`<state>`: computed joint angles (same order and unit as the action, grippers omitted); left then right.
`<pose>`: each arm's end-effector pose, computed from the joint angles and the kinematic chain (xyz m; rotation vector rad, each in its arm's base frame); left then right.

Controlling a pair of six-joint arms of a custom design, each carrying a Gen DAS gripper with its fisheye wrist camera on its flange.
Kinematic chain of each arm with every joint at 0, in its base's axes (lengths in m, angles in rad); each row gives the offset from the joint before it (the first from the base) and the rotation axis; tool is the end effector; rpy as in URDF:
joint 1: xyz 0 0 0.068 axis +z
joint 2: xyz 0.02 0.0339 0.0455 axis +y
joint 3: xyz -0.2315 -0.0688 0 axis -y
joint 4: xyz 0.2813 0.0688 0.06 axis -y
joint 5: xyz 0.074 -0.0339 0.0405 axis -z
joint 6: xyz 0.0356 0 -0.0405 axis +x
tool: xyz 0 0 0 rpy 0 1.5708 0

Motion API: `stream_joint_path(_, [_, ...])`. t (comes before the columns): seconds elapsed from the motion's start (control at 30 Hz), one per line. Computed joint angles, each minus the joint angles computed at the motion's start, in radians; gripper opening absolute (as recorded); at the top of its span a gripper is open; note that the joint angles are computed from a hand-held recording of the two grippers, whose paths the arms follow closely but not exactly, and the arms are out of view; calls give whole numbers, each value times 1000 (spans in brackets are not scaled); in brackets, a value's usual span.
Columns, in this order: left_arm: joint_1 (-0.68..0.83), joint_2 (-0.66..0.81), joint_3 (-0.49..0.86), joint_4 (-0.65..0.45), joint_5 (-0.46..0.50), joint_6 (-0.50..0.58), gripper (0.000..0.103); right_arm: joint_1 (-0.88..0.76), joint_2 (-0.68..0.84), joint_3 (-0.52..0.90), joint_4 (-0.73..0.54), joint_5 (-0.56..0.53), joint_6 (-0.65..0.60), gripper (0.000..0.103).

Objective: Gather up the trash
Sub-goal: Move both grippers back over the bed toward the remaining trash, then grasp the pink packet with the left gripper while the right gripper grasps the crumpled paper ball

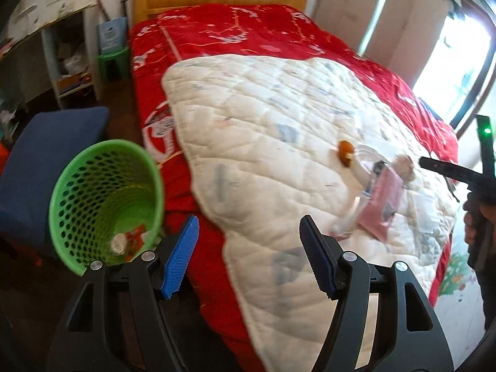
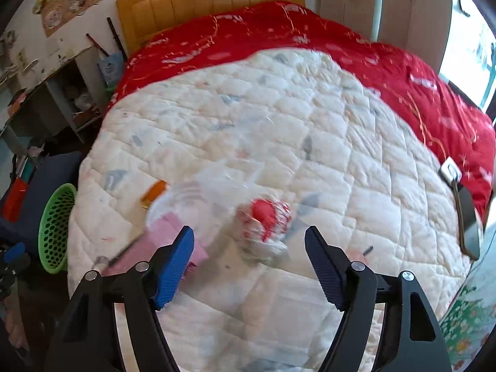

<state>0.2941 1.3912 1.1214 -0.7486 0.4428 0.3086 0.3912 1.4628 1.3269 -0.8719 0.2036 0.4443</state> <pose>0.3121 0.0786 0.2338 0.1756 2.4697 -0.3232 0.3170 0.1230 0.2729 0.1428 2.5438 0.0610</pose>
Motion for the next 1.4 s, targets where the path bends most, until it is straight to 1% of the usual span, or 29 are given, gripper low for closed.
stream_joint_path(0.07, [-35,-13,-7,-5,-3,-4,67,-16,-1,-21,9,-11,-7,71])
stream_joint_path(0.1, [-56,-23,-13,-4,-10,-6,67,-23,-2,-29,13,-17,-12,69])
stream_joint_path(0.17, [-79,-35,-20,-7,-16,-10,67,-35,11,-41,27,-34,-23,68])
stream_joint_path(0.33, [-137,-45,-16,-25,-16,-23,67,-56,61,-31,58,-59,-38,66])
stream_joint_path(0.4, [-163,-47,-12,-26,-18,-27,70,-62,85,-22,68,-72,-51,65])
stream_joint_path(0.5, [-208,-49,-8,-21,-27,-27,73,-64,113,-9,69,-72,-62,62])
stream_joint_path(0.53, [-222,-45,-2,-23,-29,-28,74,-65,115,-10,72,-75,-61,57])
stream_joint_path(0.63, [-261,-31,11,-15,-36,-25,77,-77,121,-13,83,-95,-61,49])
stream_joint_path(0.7, [-292,-21,20,-11,-51,-21,81,-79,109,-22,89,-101,-62,48])
stream_joint_path(0.9, [-398,31,55,-1,-70,5,82,-82,48,-50,93,-96,-64,46])
stream_joint_path(0.97, [-428,61,73,-4,-74,21,83,-85,21,-60,89,-96,-67,45])
stream_joint_path(1.1, [-492,126,102,9,-116,42,88,-91,-27,-76,77,-91,-70,45])
stream_joint_path(1.23, [-528,220,157,7,-142,24,89,-92,-78,-93,65,-82,-70,45])
stream_joint_path(1.4, [-552,251,154,44,-183,2,88,-87,-113,-100,54,-76,-69,45])
